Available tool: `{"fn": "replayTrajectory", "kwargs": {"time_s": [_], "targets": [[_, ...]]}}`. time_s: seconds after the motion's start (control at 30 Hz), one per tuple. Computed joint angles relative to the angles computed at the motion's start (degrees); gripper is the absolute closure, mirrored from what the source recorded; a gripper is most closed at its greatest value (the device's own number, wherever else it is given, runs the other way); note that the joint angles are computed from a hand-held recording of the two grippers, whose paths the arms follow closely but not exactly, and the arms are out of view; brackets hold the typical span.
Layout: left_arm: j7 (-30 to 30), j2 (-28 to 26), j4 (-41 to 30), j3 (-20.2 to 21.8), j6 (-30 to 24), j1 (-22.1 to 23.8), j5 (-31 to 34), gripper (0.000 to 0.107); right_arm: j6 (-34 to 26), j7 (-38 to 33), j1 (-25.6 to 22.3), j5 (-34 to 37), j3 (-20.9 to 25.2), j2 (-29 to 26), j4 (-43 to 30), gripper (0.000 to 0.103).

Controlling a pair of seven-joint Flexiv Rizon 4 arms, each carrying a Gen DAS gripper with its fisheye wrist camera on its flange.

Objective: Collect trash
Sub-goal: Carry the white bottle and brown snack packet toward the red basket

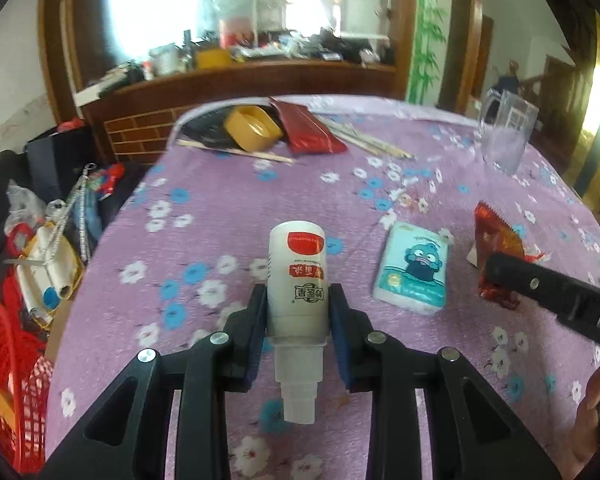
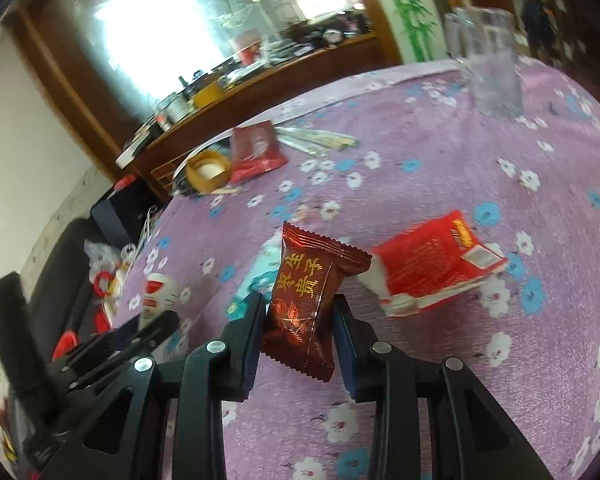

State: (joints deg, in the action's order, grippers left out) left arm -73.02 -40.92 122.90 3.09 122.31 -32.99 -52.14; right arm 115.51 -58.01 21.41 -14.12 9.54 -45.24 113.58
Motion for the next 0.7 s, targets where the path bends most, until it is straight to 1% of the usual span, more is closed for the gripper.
{"fn": "replayTrajectory", "kwargs": {"time_s": [0.07, 0.13, 0.27, 0.47, 0.6, 0.7], "targets": [[-1.38, -0.50, 0.39, -0.14, 2.64, 0.27, 0.63, 0.078, 0.49, -1.58, 2.52, 0.83, -1.86, 0.36, 0.48, 0.066], [-1.64, -1.06, 0.50, -0.26, 4.83, 0.26, -0.10, 0.078, 0.93, -3.23, 5.08, 2.23, -3.69, 0.74, 0.91, 0.066], [-1.62, -1.37, 0.92, -1.71, 5.70, 1.89, 0.62, 0.078, 1.41, -6.60, 9.55, 5.74, -6.84, 1.20, 1.24, 0.066], [0.44, -2.09, 0.57, -2.02, 7.40, 1.45, -0.87, 0.078, 1.42, -9.96, 11.94, 8.49, -7.81, 1.33, 1.20, 0.066], [2.51, -2.66, 0.34, -2.32, 10.40, 0.47, -3.68, 0.078, 1.38, -11.40, 12.93, 9.96, -8.21, 1.34, 1.11, 0.066], [3.94, -2.92, 0.13, -3.43, 12.46, 0.77, -5.28, 0.078, 1.45, -12.16, 13.19, 10.59, -8.23, 1.33, 1.00, 0.066]]}}
